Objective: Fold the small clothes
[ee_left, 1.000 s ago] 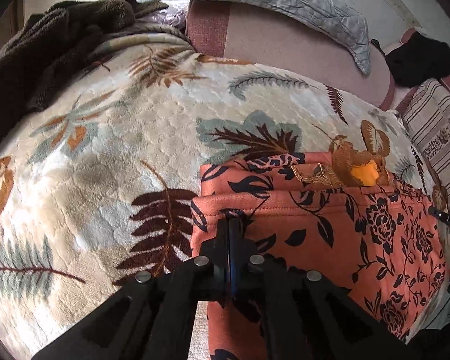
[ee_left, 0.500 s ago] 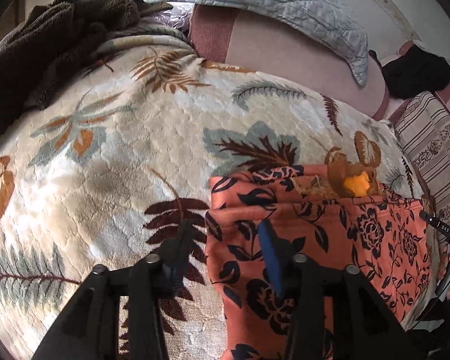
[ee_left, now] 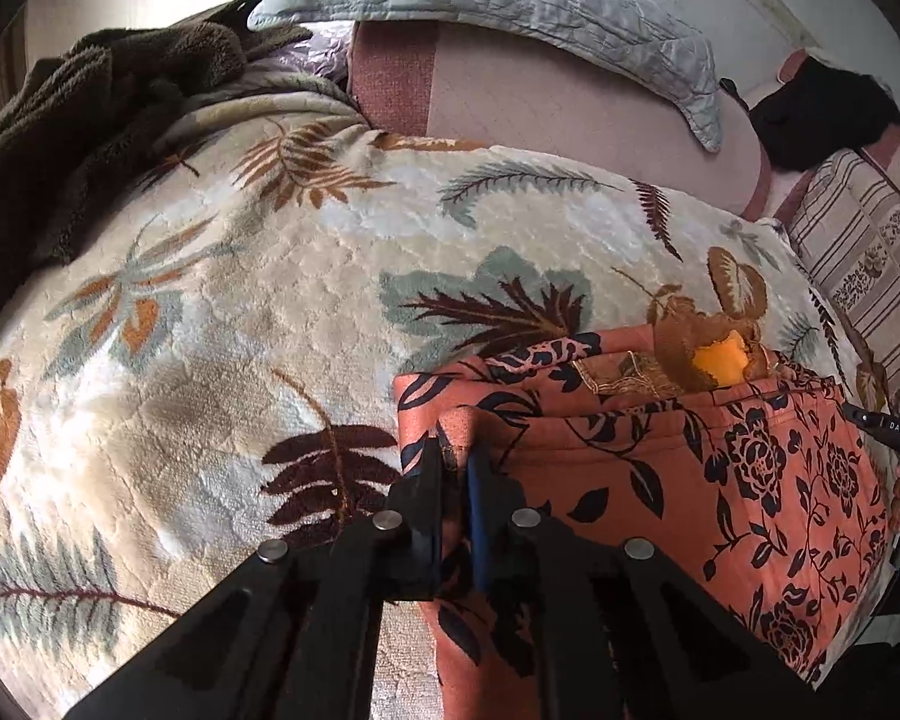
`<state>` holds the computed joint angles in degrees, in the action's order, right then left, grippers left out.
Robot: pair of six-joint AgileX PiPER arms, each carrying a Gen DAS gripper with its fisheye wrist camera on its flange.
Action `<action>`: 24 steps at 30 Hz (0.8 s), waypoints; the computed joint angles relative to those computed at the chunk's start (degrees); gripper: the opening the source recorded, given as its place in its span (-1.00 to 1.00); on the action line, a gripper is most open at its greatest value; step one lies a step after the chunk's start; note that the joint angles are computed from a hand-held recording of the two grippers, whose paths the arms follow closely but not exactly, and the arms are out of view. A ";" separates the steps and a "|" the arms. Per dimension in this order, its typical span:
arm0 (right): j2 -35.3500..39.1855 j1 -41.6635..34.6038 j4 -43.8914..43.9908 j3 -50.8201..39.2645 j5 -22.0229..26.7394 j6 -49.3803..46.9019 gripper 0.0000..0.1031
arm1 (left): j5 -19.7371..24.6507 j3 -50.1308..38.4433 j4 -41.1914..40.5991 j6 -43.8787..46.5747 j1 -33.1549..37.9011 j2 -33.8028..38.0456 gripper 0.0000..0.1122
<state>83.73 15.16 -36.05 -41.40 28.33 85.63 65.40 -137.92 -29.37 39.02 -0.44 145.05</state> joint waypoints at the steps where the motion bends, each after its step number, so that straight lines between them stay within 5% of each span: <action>1: 0.04 -0.17 -0.15 0.08 -0.08 0.10 -0.56 | -0.79 1.07 -0.35 0.75 0.01 -0.85 -0.88; 5: -0.88 -1.01 0.28 0.51 -0.22 -0.64 -0.40 | -1.12 0.30 -1.14 1.22 -0.01 -1.42 -0.88; 7: -0.91 -1.61 1.74 0.29 -0.47 -2.97 0.02 | -0.76 -0.74 -1.14 1.04 -0.22 -1.21 -0.88; 9: -0.85 -1.39 0.39 0.18 -0.73 -2.30 0.22 | -1.17 -0.65 -1.20 1.27 -0.44 -1.56 -0.88; 11: -0.26 -0.24 -1.98 -0.95 1.90 -0.53 0.08 | -2.13 0.58 -1.22 1.63 -0.75 -2.46 -0.88; 12: 0.47 -0.19 -0.82 -1.92 3.51 -1.75 -0.57 | -2.22 0.50 -1.22 1.62 -0.89 -2.56 -0.88; 13: 1.22 -0.81 1.72 -2.72 3.77 -4.71 -0.82 | -2.23 0.22 -1.15 1.64 -1.02 -2.56 -0.88; 17: 1.95 2.38 0.92 -7.20 10.69 -7.48 -0.88 | -2.06 -2.13 -0.92 1.82 -1.52 -1.95 -0.89; 24: -2.11 4.44 -9.35 -9.89 19.94 2.13 -1.00 | -2.15 -11.60 0.08 -0.31 -2.78 3.32 -0.89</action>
<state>81.61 19.60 -45.40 -51.29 48.26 87.76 63.25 -149.52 -29.30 38.71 -3.22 148.37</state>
